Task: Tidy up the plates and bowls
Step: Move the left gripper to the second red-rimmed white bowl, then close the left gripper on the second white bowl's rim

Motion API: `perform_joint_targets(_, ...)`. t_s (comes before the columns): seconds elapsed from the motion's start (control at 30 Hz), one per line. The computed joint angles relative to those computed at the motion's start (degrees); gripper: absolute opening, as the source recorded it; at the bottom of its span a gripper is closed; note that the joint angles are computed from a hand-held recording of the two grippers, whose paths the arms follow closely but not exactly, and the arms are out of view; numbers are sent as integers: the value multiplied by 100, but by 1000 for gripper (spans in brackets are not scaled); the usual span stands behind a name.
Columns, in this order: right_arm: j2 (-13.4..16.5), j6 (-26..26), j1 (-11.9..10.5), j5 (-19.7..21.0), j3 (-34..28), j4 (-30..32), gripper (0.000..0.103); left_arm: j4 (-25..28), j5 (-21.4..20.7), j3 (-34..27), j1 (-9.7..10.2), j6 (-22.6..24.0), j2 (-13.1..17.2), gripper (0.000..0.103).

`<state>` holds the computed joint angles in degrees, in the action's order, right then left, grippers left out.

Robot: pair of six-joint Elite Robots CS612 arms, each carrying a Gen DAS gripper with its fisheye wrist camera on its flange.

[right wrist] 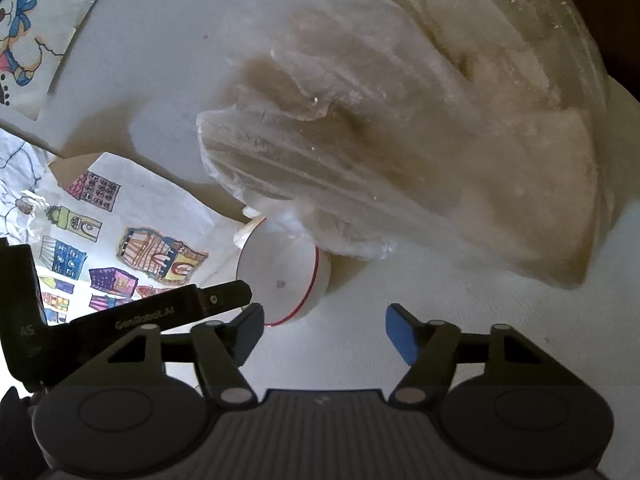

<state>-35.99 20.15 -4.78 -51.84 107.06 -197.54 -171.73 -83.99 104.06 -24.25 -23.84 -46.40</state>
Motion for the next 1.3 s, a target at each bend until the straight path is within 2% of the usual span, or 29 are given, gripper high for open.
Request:
perform_joint_targets(0.13, 40, 78, 39, -15, -81, 3, 63, -42, -92, -90, 10, -112, 100, 89)
perform_joint_targets(0.23, 82, 100, 65, -8, -154, 15, 52, -148, -226, -106, 33, -209, 144, 80)
perform_joint_targets(0.3, 103, 150, 74, -12, -191, 23, 42, -280, -339, -101, 50, -299, 174, 69)
perform_joint_targets(0.33, 113, 180, 80, -21, -209, 23, 40, -344, -404, -96, 61, -372, 188, 67)
perform_joint_targets(0.4, 127, 201, 89, -49, -236, 32, 36, -431, -527, -91, 79, -520, 217, 56)
perform_joint_targets(0.63, 175, 226, 98, -70, -311, 47, 28, -620, -791, -105, 95, -727, 325, 33)
perform_joint_targets(0.77, 202, 214, 103, -63, -357, 90, 24, -704, -901, -108, 103, -813, 376, 16)
perform_joint_targets(0.9, 206, 107, 88, 7, -365, 116, 18, -713, -813, -84, 56, -777, 381, 14)
perform_joint_targets(1.3, 113, -79, 82, 52, -238, 167, 16, -977, -805, 197, 38, -927, 330, 14)
